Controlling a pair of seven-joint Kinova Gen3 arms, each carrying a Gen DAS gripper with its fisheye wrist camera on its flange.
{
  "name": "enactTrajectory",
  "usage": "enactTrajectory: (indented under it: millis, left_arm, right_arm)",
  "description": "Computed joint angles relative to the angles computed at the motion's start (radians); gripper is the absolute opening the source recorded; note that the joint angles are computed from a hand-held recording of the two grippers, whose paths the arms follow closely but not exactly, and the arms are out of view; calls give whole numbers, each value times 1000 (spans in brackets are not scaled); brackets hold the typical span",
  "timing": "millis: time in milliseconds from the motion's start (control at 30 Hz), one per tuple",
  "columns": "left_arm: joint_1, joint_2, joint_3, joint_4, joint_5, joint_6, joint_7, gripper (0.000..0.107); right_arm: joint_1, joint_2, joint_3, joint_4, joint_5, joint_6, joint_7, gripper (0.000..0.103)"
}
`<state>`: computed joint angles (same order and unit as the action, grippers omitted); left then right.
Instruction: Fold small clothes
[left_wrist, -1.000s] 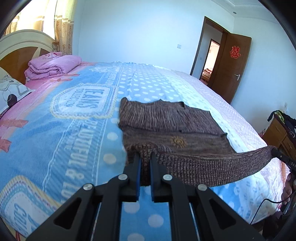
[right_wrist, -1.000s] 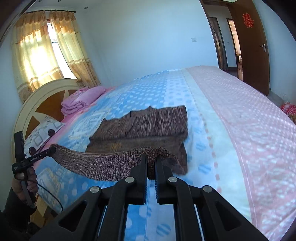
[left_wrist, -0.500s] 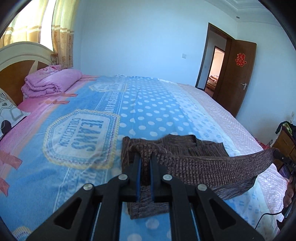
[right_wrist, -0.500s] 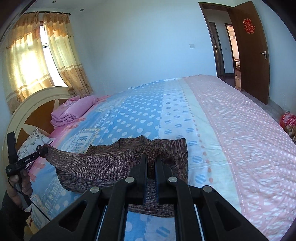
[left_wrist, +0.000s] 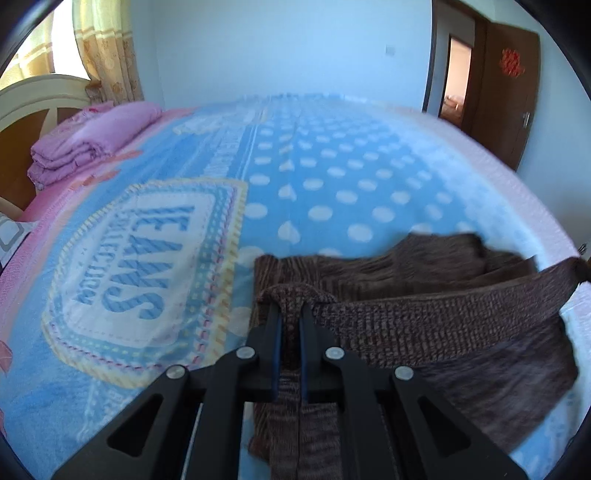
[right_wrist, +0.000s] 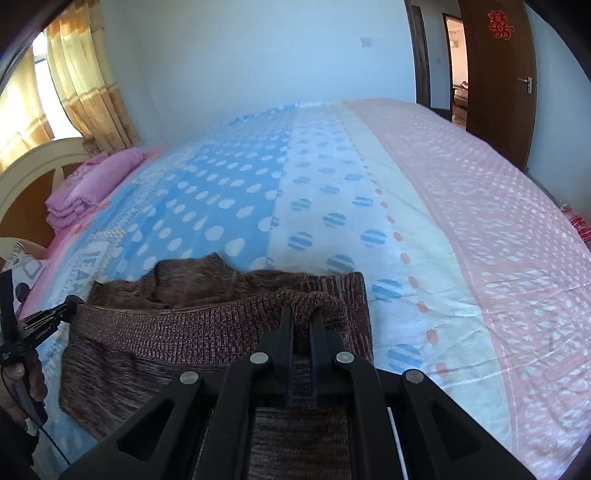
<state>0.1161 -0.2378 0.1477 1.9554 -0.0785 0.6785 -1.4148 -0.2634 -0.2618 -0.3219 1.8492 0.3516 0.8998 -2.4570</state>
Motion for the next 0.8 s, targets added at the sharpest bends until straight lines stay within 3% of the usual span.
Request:
enactTrajectory:
  millis: [100, 167, 200, 233, 267, 300, 400, 467, 533, 700, 800]
  left_arm:
    - [-50, 43, 102, 11, -122, -10, 120, 21]
    - [0, 17, 83, 30, -187, -6, 193, 33]
    - [30, -15, 64, 52, -214, -17, 210, 46]
    - [47, -44, 63, 70, -254, -21, 235, 56]
    - [46, -86, 81, 97, -295, -29, 250, 75]
    - [27, -124, 117, 129, -336, -40, 260, 84]
    - [-41, -135, 256, 174, -458, -38, 279, 88]
    - [-94, -110, 349, 189, -539, -31, 293, 88]
    - [-184, -78, 442, 186, -620, -39, 365, 90]
    - [-415, 52, 636, 59, -794, 50, 568, 90]
    - [-463, 118, 660, -7, -824, 104, 626, 94]
  right_arm:
    - [3, 81, -17, 1, 53, 30, -10, 11]
    - [-46, 87, -21, 10, 120, 72, -64, 33]
    - [-92, 84, -12, 13, 149, 103, -79, 54]
    - [-138, 85, -1, 8, 169, 139, -83, 66]
    - [-181, 89, -8, 4, 200, 180, -85, 68]
    - [-206, 104, -33, -4, 239, 220, -83, 69]
    - [-204, 196, -158, -25, 357, 342, -47, 69]
    - [-228, 256, -184, -52, 430, 409, -47, 69]
    - [-254, 284, -151, -77, 462, 417, -44, 69]
    - [-278, 339, -48, -160, 539, 419, -55, 69]
    - [-295, 339, 6, -187, 549, 432, -78, 69]
